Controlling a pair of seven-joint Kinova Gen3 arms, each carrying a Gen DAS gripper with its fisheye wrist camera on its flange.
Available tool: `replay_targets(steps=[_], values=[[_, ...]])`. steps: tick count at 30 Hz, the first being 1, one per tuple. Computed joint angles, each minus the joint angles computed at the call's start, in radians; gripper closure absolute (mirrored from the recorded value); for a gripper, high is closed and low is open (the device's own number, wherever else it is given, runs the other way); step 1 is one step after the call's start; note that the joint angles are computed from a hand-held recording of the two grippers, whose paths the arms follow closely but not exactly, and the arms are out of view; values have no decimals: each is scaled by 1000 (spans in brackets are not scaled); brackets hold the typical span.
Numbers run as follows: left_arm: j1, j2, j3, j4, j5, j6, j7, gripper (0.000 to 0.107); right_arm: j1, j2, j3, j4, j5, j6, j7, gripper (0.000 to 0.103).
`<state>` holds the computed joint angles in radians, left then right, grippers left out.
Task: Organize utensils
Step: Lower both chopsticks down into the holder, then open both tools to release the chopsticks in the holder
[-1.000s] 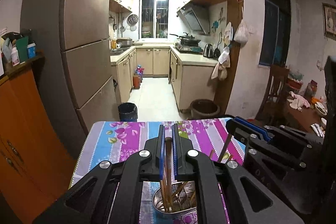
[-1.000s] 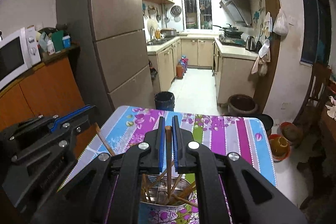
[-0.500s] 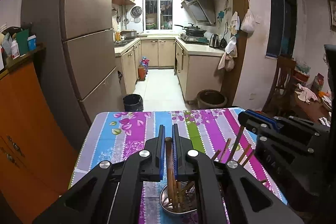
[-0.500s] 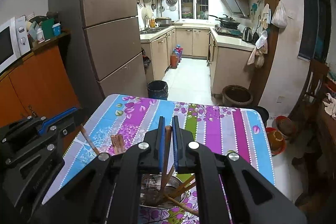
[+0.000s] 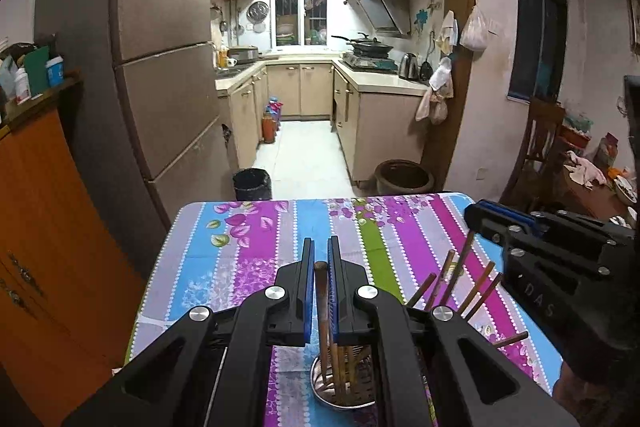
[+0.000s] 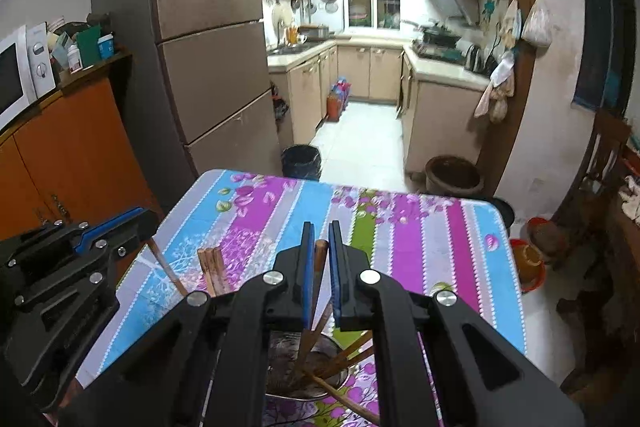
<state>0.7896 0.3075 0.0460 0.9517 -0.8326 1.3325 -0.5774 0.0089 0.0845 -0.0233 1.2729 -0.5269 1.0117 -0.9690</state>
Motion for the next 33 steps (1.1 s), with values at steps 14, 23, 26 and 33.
replay_targets(steps=[14, 23, 26, 33], values=[[-15, -23, 7, 56, -52, -10, 93, 59, 9, 13, -4, 2, 19, -9, -57, 80], [64, -9, 13, 72, -133, 56, 145, 59, -14, -74, 12, 143, 42, -107, -21, 81], [92, -7, 19, 95, -156, 80, 177, 59, -21, -114, 29, 205, 35, -151, 2, 81], [144, -15, 45, 162, -194, 114, 265, 59, -49, -196, 81, 314, 4, -195, 75, 81]])
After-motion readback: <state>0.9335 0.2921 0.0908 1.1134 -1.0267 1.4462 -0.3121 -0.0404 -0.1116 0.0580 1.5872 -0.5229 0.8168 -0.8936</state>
